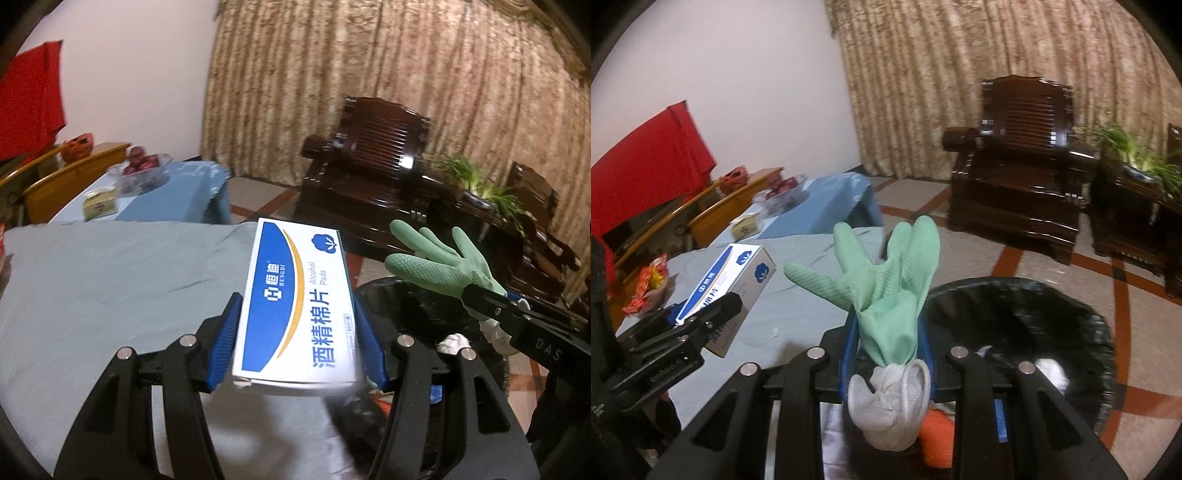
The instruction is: Collect trash
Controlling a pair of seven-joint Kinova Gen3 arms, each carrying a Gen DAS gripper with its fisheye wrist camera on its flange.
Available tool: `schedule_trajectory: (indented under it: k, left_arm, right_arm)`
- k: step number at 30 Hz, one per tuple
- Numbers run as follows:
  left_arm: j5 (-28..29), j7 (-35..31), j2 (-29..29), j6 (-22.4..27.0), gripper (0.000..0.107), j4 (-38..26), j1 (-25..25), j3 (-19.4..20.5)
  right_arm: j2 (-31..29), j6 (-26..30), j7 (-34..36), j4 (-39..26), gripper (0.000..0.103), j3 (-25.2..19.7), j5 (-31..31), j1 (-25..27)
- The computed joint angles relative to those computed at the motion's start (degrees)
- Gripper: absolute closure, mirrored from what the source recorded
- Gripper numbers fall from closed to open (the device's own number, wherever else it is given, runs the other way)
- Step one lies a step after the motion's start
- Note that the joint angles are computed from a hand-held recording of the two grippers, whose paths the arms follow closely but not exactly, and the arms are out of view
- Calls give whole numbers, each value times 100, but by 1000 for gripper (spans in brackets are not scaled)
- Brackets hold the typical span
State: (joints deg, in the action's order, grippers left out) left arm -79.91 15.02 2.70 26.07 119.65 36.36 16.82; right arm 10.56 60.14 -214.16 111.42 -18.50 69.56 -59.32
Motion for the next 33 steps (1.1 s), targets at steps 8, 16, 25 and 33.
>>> schedule_trajectory:
  k: [8, 16, 25, 33]
  left_arm:
    - [-378, -28, 689, -156, 51, -581, 430, -102]
    - [-243, -540, 1396, -533, 51, -1169, 864, -508]
    - [522, -1430, 1777, -1323, 38, -1493, 810, -812]
    - [869, -1435, 1516, -1784, 22, -1065, 1305, -1675]
  right_arm:
    - [-378, 238, -107, 545, 74, -71, -321, 254]
    - [-437, -168, -257, 948, 74, -25, -395, 695]
    - [-239, -520, -159, 1048, 57, 107, -371, 958]
    - [-192, -171, -450, 1088, 10, 94, -535, 763]
